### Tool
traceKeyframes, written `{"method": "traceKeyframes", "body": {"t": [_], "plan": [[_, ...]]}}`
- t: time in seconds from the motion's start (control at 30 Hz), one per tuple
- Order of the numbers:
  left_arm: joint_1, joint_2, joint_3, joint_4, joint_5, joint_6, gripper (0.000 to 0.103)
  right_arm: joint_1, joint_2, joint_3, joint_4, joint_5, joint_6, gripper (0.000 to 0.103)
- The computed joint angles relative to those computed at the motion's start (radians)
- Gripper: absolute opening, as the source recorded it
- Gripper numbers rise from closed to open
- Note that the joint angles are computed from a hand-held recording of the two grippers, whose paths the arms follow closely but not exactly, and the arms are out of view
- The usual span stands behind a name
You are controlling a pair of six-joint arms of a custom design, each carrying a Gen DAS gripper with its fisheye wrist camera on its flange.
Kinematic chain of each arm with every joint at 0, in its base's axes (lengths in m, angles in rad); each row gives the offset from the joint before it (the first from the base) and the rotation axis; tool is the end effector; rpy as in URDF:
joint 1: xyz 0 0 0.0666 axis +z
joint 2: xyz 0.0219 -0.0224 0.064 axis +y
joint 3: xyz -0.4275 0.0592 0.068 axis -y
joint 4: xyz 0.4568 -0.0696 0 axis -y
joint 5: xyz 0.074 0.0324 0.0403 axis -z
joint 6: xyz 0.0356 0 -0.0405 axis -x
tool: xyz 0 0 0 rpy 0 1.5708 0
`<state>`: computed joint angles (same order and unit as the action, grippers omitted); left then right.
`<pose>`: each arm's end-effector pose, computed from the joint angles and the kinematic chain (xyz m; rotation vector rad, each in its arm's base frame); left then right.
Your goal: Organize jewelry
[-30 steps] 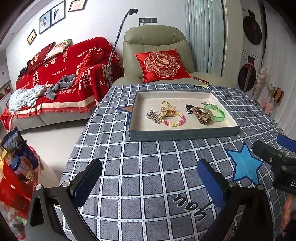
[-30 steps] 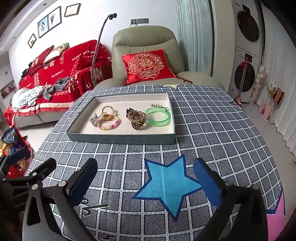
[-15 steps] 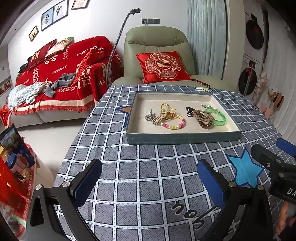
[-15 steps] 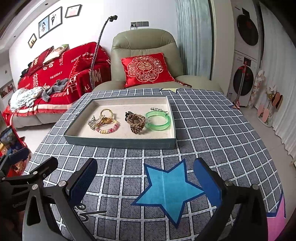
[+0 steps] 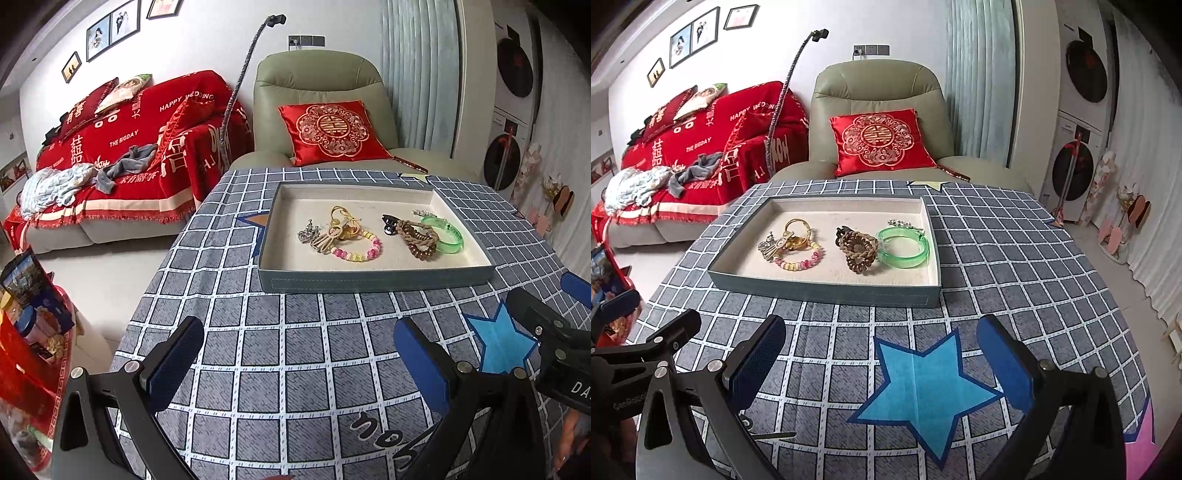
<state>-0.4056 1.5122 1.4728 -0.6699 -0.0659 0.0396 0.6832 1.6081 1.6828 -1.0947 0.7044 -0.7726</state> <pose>0.5559 -0.2366 0.4719 0.3815 2.2511 -0.1582 0.4911 0.3695 0.5031 0.3374 2.2601 -0.1963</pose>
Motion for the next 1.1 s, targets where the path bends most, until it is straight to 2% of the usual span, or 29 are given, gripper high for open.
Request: {"method": "traceKeyframes", "body": {"t": [1.1], "plan": [[-0.008,-0.013,-0.006,0.011,-0.011,-0.010,0.103,-0.001,-0.002,0.007,0.001,0.008,-0.006,0.103]]}}
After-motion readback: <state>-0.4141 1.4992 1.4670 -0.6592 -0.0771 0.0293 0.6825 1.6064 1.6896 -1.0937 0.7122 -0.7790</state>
